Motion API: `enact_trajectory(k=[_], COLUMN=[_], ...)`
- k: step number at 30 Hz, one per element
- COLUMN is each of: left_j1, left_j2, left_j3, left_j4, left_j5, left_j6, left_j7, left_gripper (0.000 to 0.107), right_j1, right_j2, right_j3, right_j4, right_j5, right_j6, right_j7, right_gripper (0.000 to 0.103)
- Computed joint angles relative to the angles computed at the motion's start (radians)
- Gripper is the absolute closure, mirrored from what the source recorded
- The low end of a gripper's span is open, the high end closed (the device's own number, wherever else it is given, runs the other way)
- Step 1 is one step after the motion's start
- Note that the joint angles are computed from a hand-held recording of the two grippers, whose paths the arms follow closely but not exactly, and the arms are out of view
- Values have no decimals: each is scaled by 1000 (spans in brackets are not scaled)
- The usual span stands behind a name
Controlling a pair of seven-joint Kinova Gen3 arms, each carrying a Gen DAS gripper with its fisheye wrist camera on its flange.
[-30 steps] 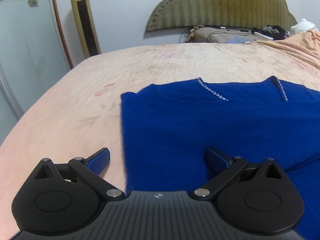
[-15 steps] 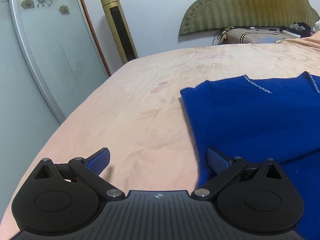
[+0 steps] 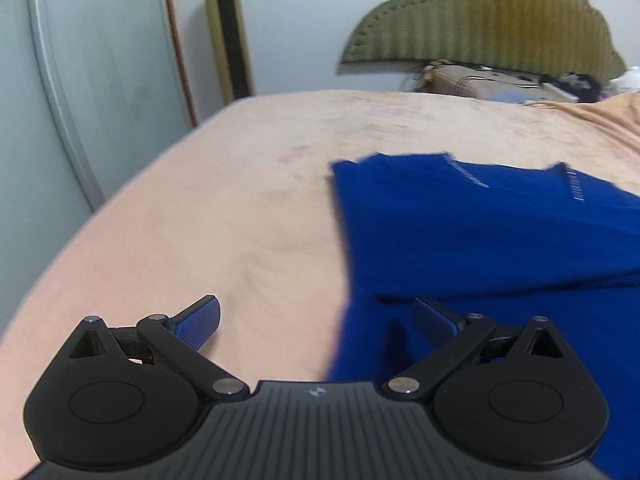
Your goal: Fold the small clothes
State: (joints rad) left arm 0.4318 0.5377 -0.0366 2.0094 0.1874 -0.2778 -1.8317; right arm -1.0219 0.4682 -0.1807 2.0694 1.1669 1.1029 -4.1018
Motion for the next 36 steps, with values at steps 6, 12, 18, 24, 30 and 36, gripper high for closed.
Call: enact_trajectory(k=[6, 12, 18, 24, 30, 36], left_j1=[44, 90, 81, 110, 119, 152], left_j2=[-38, -63, -91, -115, -134, -140], left_j3=[1, -15, 5, -10, 0, -2], left_j4=[81, 140, 193, 242, 274, 307], left_j5=[7, 47, 56, 95, 126, 175], left_j6=[4, -2, -16, -40, -49, -92], left_j7=[-13, -27, -28, -62, -79, -121], left_gripper=[4, 4, 4, 4, 4, 5], right_j1=[-45, -88, -139, -172, -205, -246], right_j2=[-3, 13, 18, 9, 18, 32], right_j3=[-27, -33, -41, -66, -81, -80], right_j4=[21, 8, 22, 56, 39, 17], right_j5=[5, -19, -6, 25, -4, -34], right_j6=[-19, -19, -9, -29, -9, 24], right_j7=[-92, -120, -178, -281, -278, -267], right_gripper=[3, 3, 4, 8, 6, 5])
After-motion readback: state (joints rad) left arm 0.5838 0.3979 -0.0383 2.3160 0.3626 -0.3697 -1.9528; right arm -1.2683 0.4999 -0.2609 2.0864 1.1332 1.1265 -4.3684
